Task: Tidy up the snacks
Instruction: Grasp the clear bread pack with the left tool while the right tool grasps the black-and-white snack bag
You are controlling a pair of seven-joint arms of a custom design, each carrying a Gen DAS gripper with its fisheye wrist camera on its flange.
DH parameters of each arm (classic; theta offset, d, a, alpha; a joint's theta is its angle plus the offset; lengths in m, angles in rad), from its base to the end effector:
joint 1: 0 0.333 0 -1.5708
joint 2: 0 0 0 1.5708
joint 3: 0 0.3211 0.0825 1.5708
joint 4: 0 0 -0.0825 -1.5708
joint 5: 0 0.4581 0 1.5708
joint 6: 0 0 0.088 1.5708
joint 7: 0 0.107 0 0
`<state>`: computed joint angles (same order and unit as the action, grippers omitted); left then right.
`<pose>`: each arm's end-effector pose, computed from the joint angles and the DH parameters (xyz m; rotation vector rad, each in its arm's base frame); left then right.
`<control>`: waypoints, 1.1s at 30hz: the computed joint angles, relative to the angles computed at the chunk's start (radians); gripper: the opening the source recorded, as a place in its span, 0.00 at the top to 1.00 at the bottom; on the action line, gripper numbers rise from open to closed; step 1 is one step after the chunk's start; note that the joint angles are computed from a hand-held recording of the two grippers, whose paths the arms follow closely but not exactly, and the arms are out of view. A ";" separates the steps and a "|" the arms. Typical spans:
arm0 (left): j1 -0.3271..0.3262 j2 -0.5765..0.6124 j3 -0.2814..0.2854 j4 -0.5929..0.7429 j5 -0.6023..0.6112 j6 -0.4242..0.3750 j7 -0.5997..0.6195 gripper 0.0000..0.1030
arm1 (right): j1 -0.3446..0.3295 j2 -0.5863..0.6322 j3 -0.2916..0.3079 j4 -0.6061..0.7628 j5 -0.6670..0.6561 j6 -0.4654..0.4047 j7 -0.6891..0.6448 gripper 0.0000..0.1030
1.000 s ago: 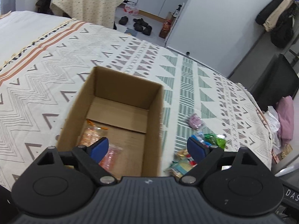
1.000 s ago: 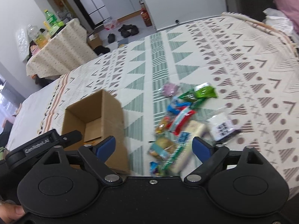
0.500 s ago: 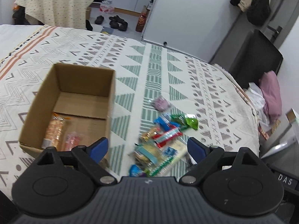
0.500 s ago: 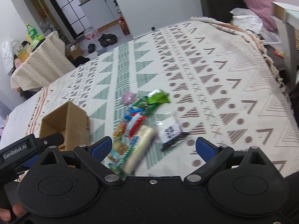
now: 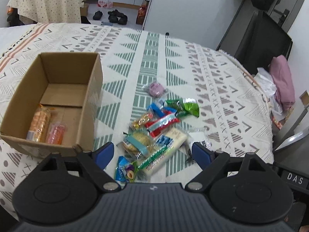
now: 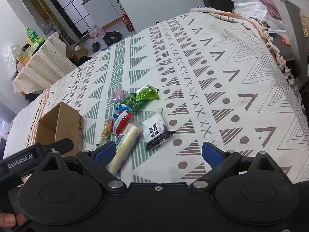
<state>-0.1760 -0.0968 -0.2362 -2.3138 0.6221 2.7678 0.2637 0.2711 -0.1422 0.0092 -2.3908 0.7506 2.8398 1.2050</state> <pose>0.5329 -0.2611 0.3969 -2.2121 1.5173 -0.7606 0.5563 0.1231 0.3889 -1.7263 1.7435 -0.1586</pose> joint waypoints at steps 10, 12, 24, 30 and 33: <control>-0.022 0.103 0.016 0.065 -0.027 -0.016 0.068 0.41 | -0.012 0.101 -0.006 0.077 0.232 -0.061 -0.202 0.26; -0.025 0.122 0.024 0.083 -0.024 -0.033 0.050 0.41 | -0.026 0.127 0.001 0.097 0.245 -0.078 -0.208 0.31; -0.053 0.254 0.069 0.211 0.035 -0.144 -0.100 0.41 | -0.080 0.268 0.053 0.217 0.267 -0.093 -0.254 0.32; -0.063 0.299 0.070 0.251 0.001 -0.208 -0.059 0.36 | -0.102 0.321 0.076 0.262 0.260 -0.103 -0.283 0.32; -0.065 0.317 0.070 0.268 -0.033 -0.237 -0.032 0.33 | -0.101 0.346 0.083 0.283 0.225 -0.093 -0.281 0.32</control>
